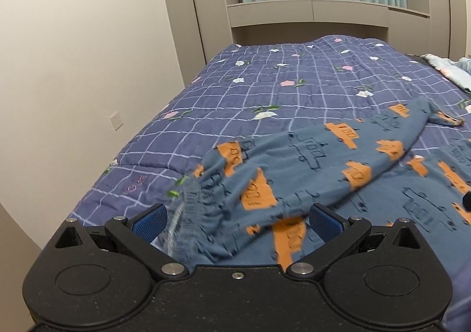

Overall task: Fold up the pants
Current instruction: 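Move both grippers toward the pants waistband corners, opening the fingers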

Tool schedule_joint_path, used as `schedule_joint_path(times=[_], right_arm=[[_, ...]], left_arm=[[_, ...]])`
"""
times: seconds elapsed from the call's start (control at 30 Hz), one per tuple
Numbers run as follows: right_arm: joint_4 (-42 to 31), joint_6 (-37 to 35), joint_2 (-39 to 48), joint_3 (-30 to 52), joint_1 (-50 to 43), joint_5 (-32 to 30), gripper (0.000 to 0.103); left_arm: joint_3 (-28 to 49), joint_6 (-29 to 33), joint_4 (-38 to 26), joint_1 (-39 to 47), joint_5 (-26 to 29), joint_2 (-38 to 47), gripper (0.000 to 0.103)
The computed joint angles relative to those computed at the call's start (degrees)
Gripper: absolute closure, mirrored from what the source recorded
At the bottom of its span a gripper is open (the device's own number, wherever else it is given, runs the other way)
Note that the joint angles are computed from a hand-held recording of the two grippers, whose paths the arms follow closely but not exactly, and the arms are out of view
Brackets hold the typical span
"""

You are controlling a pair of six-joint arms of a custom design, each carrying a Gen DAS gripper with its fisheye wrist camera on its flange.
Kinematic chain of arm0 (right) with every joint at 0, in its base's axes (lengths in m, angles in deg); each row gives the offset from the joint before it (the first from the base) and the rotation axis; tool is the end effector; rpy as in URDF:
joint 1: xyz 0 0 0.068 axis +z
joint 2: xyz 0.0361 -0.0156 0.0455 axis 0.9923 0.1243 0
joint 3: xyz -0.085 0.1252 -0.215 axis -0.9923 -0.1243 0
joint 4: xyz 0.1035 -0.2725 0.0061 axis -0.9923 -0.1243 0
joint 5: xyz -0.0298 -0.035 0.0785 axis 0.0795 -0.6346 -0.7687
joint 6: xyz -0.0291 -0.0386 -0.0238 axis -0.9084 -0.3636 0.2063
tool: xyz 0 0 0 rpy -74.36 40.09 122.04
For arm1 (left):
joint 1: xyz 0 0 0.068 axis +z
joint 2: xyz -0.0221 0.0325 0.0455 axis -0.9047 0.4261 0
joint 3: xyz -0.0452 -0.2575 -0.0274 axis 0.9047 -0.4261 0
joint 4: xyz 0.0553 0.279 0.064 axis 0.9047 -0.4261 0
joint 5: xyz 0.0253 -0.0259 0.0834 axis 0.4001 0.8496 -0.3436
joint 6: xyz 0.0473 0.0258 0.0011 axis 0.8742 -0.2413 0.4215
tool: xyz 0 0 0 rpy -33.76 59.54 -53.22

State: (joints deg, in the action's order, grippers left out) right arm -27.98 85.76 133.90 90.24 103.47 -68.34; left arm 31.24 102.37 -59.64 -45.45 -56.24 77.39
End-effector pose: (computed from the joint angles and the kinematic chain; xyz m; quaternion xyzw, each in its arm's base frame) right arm 0.2446 0.0901 0.1107 -0.1543 0.8602 0.0601 0.4824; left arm 0.2507 0.0832 0.1350 0.0065 0.8893 0.0874 0.4489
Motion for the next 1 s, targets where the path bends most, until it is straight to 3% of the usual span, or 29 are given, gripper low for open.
schedule_joint_path(times=[0.2, 0.47, 0.67, 0.77, 1.0], right_arm=[[0.62, -5.14, 10.43, 9.72, -3.62, -5.58, 0.000], [-9.35, -17.82, 27.85, 31.53, -6.06, -13.29, 0.000], [-21.46, -24.67, 43.41, 53.92, -7.31, -19.78, 0.000], [-30.77, -29.19, 52.12, 68.09, -7.57, -23.42, 0.000], [-55.03, -34.69, 72.92, 104.55, -6.87, -24.94, 0.000]], left_arm=[[8.39, 0.98, 3.85, 1.42, 1.12, 12.65, 0.001], [26.56, 7.48, 3.16, 7.92, 10.58, 31.60, 0.001], [46.72, 13.63, -8.62, 10.91, 21.35, 46.49, 0.001], [57.68, 17.46, -17.95, 11.46, 26.63, 53.55, 0.001], [77.45, 22.30, -35.28, 9.39, 27.25, 65.89, 0.001]])
